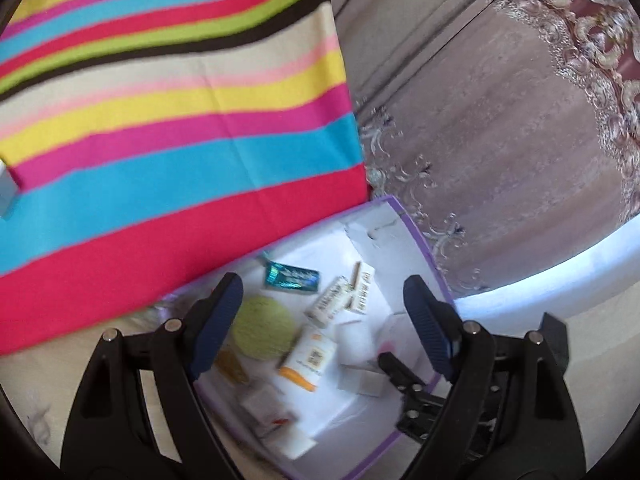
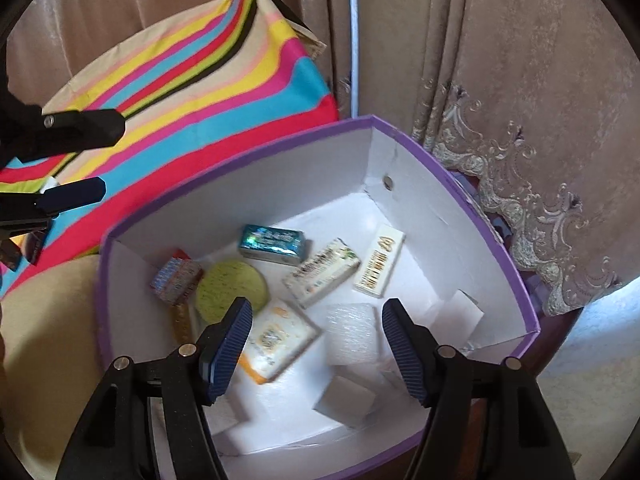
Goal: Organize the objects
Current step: 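Open both tools to drop the teal box and foam block inside, then move both tools back over the remaining items on the cloth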
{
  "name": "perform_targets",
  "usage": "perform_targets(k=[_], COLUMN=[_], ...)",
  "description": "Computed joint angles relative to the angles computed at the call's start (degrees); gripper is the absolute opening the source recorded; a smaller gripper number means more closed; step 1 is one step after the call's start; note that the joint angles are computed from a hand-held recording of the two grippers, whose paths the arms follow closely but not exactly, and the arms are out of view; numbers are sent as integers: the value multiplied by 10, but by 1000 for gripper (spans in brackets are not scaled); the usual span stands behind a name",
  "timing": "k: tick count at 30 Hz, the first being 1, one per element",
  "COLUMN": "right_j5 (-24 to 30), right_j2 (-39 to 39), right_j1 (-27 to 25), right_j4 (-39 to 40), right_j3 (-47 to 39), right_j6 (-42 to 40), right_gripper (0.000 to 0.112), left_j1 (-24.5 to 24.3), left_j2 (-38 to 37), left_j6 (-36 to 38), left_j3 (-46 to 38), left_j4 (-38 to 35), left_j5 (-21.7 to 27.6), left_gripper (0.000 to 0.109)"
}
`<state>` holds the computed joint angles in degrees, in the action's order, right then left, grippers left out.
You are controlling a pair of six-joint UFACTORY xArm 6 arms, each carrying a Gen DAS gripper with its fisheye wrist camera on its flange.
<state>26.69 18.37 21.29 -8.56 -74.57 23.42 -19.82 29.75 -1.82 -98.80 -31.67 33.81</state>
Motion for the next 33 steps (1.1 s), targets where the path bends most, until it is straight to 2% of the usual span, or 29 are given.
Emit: perform_targets(k=[10,16,20,24,29,33], right_j5=[11,24,39,54,92,122], right_j2=[24,49,73,102,153,202], right_j1=[43,69,88,107,131,149], right_j4=[55,86,86,101,130,143], right_j3=[-63,-114,-156,-204,-288,-368], right_j6=[-60,-90,-97,-113,-140,-155], right_gripper=[73,74,76,78,78,78], left_j1=[41,80,121,184,255,300], left_j2=[-100,-169,-221,-266,-316,-331], left_j6=[-10,-45,-134,-267,-373,-389], left_j3=[146,238,311,369,430,454], left_j4=[61,140,272,419,521,541], left_j5=[-104,-158,-199,-197,-194,-194], left_gripper=[85,85,85,84,78,77])
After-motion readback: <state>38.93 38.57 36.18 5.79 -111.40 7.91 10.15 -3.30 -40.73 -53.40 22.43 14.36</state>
